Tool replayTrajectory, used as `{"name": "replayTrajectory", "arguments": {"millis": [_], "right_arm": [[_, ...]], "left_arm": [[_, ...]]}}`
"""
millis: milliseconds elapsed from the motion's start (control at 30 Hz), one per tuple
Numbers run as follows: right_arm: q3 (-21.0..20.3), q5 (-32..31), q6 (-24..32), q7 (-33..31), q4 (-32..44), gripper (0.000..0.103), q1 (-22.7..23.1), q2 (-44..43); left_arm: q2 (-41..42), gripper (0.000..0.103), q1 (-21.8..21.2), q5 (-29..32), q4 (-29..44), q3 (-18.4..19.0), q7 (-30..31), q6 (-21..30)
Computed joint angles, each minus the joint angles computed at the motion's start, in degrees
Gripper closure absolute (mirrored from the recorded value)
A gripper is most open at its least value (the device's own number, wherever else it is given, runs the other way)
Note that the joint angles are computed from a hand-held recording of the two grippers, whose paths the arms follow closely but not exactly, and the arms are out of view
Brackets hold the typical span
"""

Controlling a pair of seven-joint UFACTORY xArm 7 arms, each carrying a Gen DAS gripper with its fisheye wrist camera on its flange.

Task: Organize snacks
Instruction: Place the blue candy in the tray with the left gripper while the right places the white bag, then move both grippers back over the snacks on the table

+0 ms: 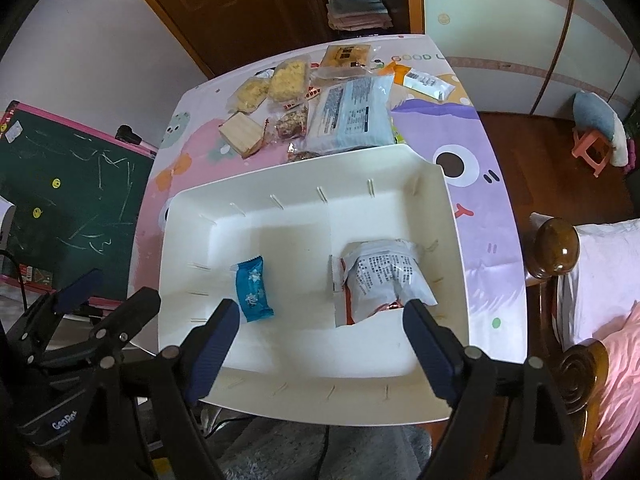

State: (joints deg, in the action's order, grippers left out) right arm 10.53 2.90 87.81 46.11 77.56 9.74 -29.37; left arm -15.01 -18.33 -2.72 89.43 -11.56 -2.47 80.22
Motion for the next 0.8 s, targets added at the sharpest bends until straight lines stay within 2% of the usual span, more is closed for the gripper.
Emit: {"name": "replayTrajectory", "arguments": {"millis": [433,800], "right_arm": [[-0.16,-0.22,-0.17,-1.34,1.35,0.019,-0.12,-1.53],[-0.62,-0.86,-0.88,-4.71,3.8,0.018,-0.82,-2.5]], "left_arm": [[-0.24,0.018,-0.01,0.33,2.77,-0.57,-2.04,1.66],[-0.35,0.018,-0.41,3.32,6.22,-2.13,-3.88,-0.41]]}}
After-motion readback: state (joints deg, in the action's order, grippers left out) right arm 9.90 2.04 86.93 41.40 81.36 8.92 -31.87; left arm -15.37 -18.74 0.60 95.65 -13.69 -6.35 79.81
